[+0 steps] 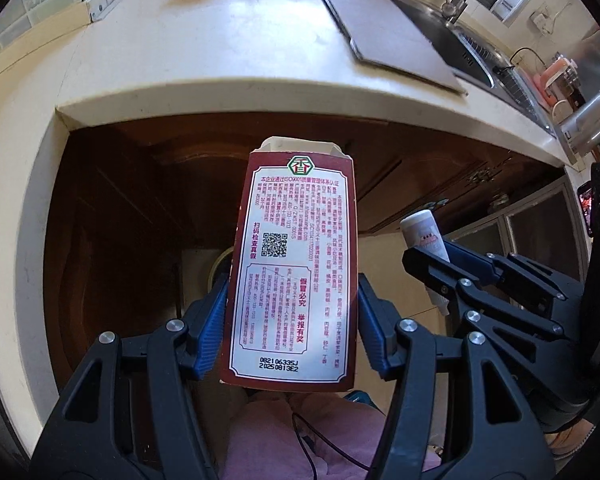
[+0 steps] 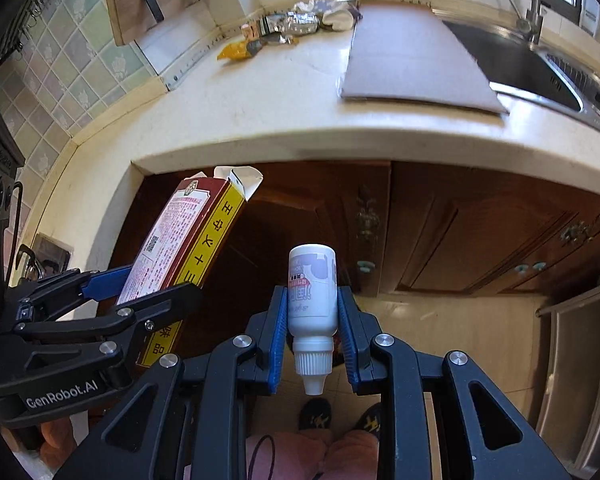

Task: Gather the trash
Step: 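Carry the red-and-white box and white bottle down over the floor bin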

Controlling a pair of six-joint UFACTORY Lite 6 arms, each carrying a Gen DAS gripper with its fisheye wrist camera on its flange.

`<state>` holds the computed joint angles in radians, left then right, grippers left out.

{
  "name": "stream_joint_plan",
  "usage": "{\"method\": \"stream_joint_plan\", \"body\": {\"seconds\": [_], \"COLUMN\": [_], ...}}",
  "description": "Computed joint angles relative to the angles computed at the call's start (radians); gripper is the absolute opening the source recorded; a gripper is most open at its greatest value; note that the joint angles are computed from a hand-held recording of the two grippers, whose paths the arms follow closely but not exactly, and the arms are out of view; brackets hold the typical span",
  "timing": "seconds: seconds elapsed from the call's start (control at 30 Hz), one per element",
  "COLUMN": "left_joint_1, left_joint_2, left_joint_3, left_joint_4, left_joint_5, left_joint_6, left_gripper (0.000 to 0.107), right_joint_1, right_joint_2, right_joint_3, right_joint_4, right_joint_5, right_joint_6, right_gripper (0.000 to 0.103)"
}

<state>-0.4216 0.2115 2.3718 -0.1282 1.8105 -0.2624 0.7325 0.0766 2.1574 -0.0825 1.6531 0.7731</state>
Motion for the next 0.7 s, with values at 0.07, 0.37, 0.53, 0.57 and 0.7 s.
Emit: {"method": "stream_joint_plan", "body": {"seconds": [0.07,0.37,0.53,0.57,0.7], "left_joint_1": [-0.012,0.018,0.068,0.066,0.095], "left_joint_2": [-0.083,-0.282,-0.256,-0.24,-0.157], "left_joint_3": [-0.209,-0.871,-1.061,-1.077,-1.127], "left_joint_4": [0.014,0.037,0.008,0.007,-0.026], "left_joint_5": [-0.062,-0.409,-0.554,-0.577,-0.655], "left_joint_6": [-0.02,0.006,0.049,0.048,0.098], "left_gripper": [0.055,0.055,0.055,0.055,0.056], "right_joint_1": [-0.022,-0.085,-0.108,-0.118,-0.148], "right_joint_2": [-0.098,-0.324,-0.343,-0.342,-0.328], "right_joint_3": [-0.206,-0.854,-1.064,-1.103,-1.203], "right_joint_4": [0.043,0.169,0.218,0.233,0.275], "right_joint_5": [-0.095,-0.442,-0.599,-0.63,-0.722], "right_joint_6": [-0.001,-0.047,-0.095,-0.112,-0.165], "right_gripper": [0.024,0.024,0.024,0.024,0.024]}}
